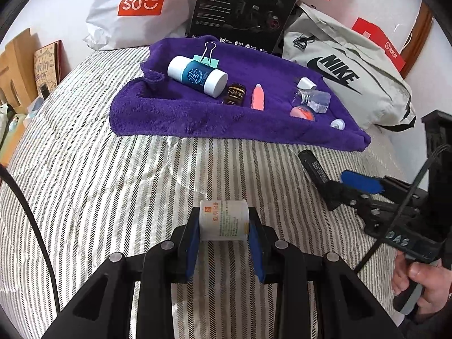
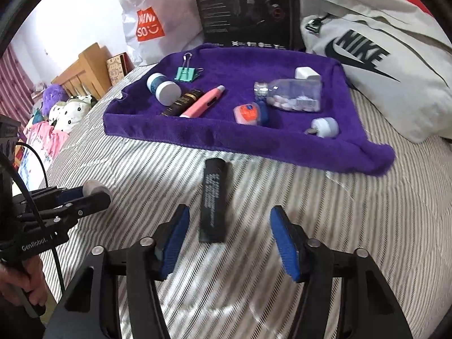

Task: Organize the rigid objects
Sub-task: 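Grasp the black tube with the right tool while the left tool lifts the tape roll, then carry the tape roll and black tube over the purple towel with both tools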

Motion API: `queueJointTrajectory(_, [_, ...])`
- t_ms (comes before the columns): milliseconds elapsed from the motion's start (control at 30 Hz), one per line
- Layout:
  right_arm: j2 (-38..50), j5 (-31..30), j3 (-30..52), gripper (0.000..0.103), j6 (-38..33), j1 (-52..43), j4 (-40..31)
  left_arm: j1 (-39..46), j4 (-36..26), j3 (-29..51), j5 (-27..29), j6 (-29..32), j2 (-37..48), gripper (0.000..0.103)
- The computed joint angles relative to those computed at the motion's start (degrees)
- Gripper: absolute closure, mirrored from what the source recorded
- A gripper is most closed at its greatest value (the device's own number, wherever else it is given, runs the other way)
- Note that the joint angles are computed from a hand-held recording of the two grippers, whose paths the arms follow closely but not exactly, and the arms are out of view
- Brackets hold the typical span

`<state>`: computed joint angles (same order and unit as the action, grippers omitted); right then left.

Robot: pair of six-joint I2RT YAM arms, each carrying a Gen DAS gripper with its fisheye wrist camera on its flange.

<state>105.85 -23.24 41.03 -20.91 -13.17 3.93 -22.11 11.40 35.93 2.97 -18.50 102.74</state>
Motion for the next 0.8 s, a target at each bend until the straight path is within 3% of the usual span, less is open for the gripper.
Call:
queueJointTrajectory(167, [2.24,3.29,1.47,0.060,0.64,4.08,0.86,1.59,0.43,0.50,2.05,0.72,0.92,0.073])
queueJointTrajectory(333, [3.79,8.34,1.39,0.081,1.58,7.38,4.08,3.15,0.78,0.79,3.27,1.80,1.93,0.073])
queueJointTrajectory(633, [0.16,9.67,1.16,0.081,-0.32,4.97,-1.34,4.04,1.23,1.39,3.95,4.17,3.10,0.073])
queueJointTrajectory(800, [1.61,11.34,1.25,0.081,-0.87,5.28,-1.06,3.87,0.70,2.29,3.35,4.98,3.74,0.073])
